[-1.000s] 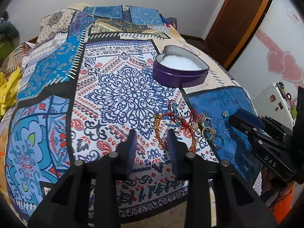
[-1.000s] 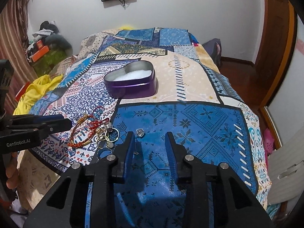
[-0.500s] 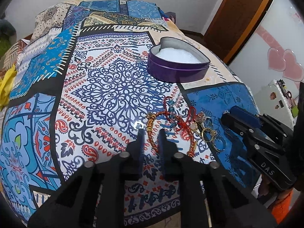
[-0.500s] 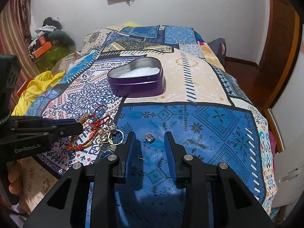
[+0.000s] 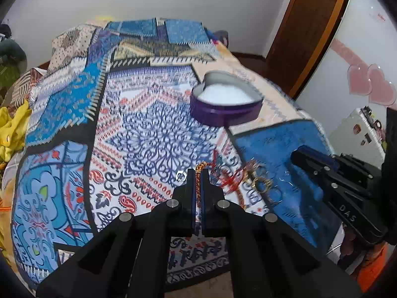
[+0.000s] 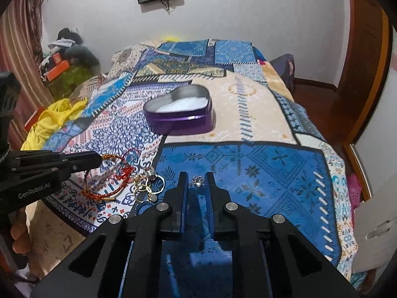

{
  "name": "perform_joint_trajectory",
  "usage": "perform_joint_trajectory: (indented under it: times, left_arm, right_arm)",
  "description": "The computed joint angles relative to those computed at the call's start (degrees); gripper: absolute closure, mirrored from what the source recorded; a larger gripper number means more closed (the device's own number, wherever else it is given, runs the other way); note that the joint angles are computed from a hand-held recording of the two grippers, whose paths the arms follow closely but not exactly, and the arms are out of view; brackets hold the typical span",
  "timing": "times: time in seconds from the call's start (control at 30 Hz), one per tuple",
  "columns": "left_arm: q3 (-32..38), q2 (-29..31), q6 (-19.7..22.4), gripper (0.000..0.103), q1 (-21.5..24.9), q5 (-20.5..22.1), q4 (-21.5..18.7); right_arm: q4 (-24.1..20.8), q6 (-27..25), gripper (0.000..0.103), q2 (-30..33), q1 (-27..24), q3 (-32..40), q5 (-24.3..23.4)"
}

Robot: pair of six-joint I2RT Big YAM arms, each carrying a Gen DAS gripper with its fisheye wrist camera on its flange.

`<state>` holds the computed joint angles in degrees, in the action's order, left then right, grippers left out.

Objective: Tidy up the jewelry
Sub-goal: 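Grasp the gold beaded bracelet with the left tool while the right tool grasps a small silver ring, then lower the bracelet into the purple heart tin with the left tool while the right tool drops its ring in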

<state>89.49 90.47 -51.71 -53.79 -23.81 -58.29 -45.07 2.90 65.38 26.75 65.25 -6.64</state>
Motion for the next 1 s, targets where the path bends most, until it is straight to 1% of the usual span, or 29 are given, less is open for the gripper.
perform_joint_trajectory:
  times: [0.13,0.43,0.63,0.83,1.0]
  left_arm:
    - [1.5,-0.6,0.6,0.102,-0.6,-2.7,-0.5]
    - [3.1,-2.2,1.6,0.102,-1.1,-7.1,-1.0]
    - [4.2,-2.8,3.1,0.102,-0.7,-9.6,-0.8]
    - [5.1,-2.6,4.3,0.102,0.2,-10.5,-0.1]
    - [5.8,-1.9,5.4,0.102,1.5,-10.1,1.0]
  right_arm:
    - [0.3,0.5,0.091,-0.6,-0.1,0.4,0.0]
    - [2.1,0.3,0.091,-1.4,0.6,1.8,0.4]
    - [3.7,-0.3,0.091,-1.1,1.0,2.8,0.6]
    - [5.4,-0.6,0.091,-0.5,1.1,3.9,0.2]
    - [6.6,-0.8,0.091,0.2,1.1,4.8,0.0]
